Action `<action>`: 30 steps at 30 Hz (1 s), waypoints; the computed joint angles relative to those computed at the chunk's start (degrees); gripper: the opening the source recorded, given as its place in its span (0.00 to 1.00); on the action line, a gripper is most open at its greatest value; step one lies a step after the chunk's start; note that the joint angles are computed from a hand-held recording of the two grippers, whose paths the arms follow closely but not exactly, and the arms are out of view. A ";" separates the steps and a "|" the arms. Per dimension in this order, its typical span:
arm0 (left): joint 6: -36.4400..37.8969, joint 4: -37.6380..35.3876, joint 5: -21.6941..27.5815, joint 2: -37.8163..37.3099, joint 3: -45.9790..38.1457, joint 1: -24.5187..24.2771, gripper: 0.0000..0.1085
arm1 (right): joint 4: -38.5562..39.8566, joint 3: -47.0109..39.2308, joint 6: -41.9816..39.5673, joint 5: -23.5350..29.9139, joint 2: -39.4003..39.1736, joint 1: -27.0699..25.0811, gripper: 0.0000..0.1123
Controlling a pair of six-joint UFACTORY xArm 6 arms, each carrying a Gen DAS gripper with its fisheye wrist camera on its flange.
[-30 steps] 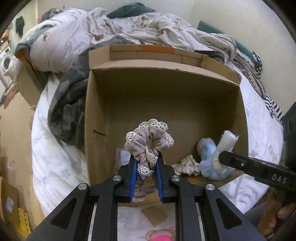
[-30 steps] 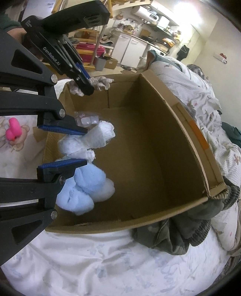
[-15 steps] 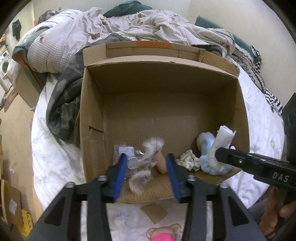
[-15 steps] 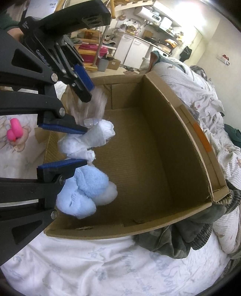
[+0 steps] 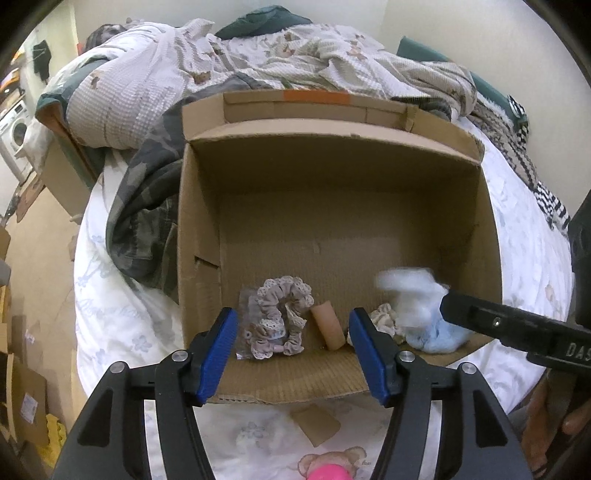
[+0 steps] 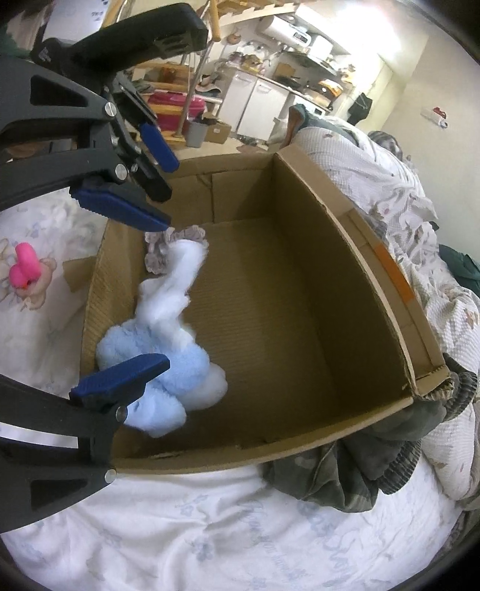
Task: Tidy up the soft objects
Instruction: 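Open both grippers and lift them out of the box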
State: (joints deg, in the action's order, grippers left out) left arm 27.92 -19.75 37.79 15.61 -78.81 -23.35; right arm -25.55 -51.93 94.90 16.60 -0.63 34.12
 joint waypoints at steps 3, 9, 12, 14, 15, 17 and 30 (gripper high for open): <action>0.05 -0.64 -0.98 -0.33 0.28 0.22 0.55 | 0.38 -0.19 -0.14 0.65 -0.01 0.13 0.65; -0.68 -0.74 -0.33 -0.15 -0.26 0.64 0.55 | -3.65 -1.15 2.89 2.42 -0.50 0.76 0.67; -0.53 -0.50 -0.91 -0.79 0.42 0.77 0.55 | -7.55 -2.87 5.24 6.89 -0.88 1.78 0.76; -0.51 -0.34 -1.44 -1.43 1.10 0.99 0.55 | -9.46 -3.59 6.42 9.03 -1.17 2.37 0.92; -0.38 -0.52 -1.56 -1.80 1.45 1.19 0.55 | -10.48 -4.05 6.93 10.44 -1.29 2.76 0.92; -0.27 -0.86 -1.86 -2.70 2.34 1.68 0.55 | -11.53 -5.11 7.18 13.67 -1.35 3.77 0.92; 2.38 -3.19 -3.49 -10.88 11.10 3.62 0.55 | -14.68 -6.09 9.52 18.24 -2.35 8.80 0.92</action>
State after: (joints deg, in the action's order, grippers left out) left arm 30.30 -22.94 34.30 4.74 -67.71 -19.73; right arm -40.23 -58.02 104.43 34.84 -2.98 42.92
